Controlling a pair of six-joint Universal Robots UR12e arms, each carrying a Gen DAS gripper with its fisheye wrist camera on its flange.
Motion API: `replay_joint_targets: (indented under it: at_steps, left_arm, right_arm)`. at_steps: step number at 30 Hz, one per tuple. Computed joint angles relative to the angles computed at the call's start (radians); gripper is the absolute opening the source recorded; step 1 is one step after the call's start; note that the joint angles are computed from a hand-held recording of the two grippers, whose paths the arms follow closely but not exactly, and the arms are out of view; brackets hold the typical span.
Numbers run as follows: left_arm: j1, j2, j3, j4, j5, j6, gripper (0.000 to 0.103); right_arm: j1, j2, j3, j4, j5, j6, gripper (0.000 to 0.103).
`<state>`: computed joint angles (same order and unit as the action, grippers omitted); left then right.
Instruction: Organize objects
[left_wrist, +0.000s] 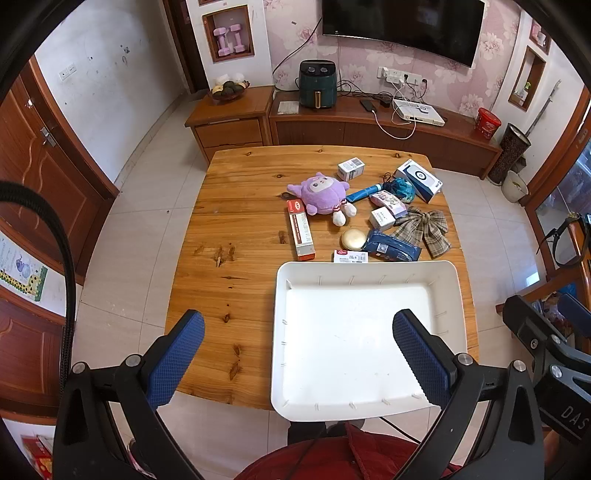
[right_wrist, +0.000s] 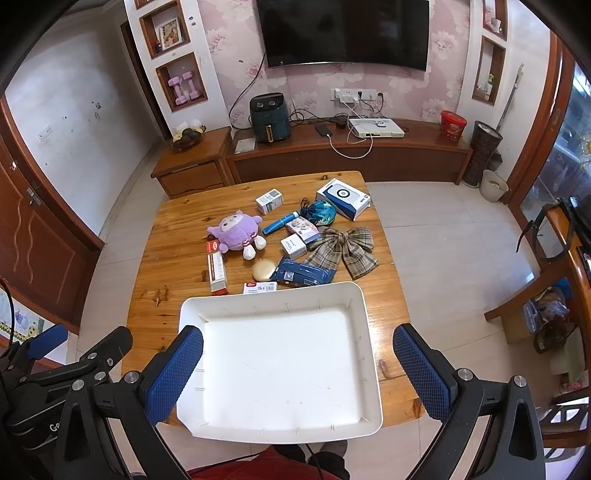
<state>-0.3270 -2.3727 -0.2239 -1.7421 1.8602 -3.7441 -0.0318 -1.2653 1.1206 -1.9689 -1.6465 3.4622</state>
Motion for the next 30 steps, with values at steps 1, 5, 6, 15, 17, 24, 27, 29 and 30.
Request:
replay_joint_targets:
  at_steps: [1, 5, 6, 15, 17, 24, 27, 29, 30]
  left_arm:
    - [0.0, -0.001, 0.001, -0.001, 0.0, -0.002, 0.102]
    - [-0.001, -0.004, 0.007, -0.004, 0.004, -0.007, 0.102]
    - [-0.001, -0.005, 0.01, -0.006, 0.004, -0.009, 0.102]
    - [-0.005, -0.019, 0.038, -0.02, 0.015, -0.03, 0.102]
    - [-0.005, -0.019, 0.037, -0.019, 0.015, -0.034, 0.102]
    - [-0.01, -0.013, 0.023, -0.001, 0.023, -0.052, 0.102]
    - [-0.014, -0.024, 0.045, -0.012, 0.034, -0.063, 0.102]
    - [-0.017, -0.031, 0.059, -0.022, 0.042, -0.074, 0.102]
    - [-0.018, -0.03, 0.058, -0.022, 0.047, -0.08, 0.102]
  right_arm:
    - [0.003, 0.001, -0.002, 0.003, -0.009, 0.005, 0.103]
    - [-0.002, -0.004, 0.005, -0.006, 0.008, -0.015, 0.103]
    - [-0.003, -0.003, 0.003, -0.006, 0.011, -0.021, 0.103]
    - [-0.014, -0.015, 0.02, -0.021, 0.043, -0.054, 0.103]
    - [-0.023, -0.019, 0.025, -0.024, 0.073, -0.099, 0.103]
    - [-0.057, -0.032, 0.04, -0.019, 0.224, -0.32, 0.103]
    - [-0.058, -0.036, 0.048, -0.037, 0.224, -0.319, 0.103]
    - [-0.062, -0.035, 0.043, -0.028, 0.235, -0.329, 0.103]
    - [-0.064, -0.035, 0.044, -0.032, 0.237, -0.332, 0.103]
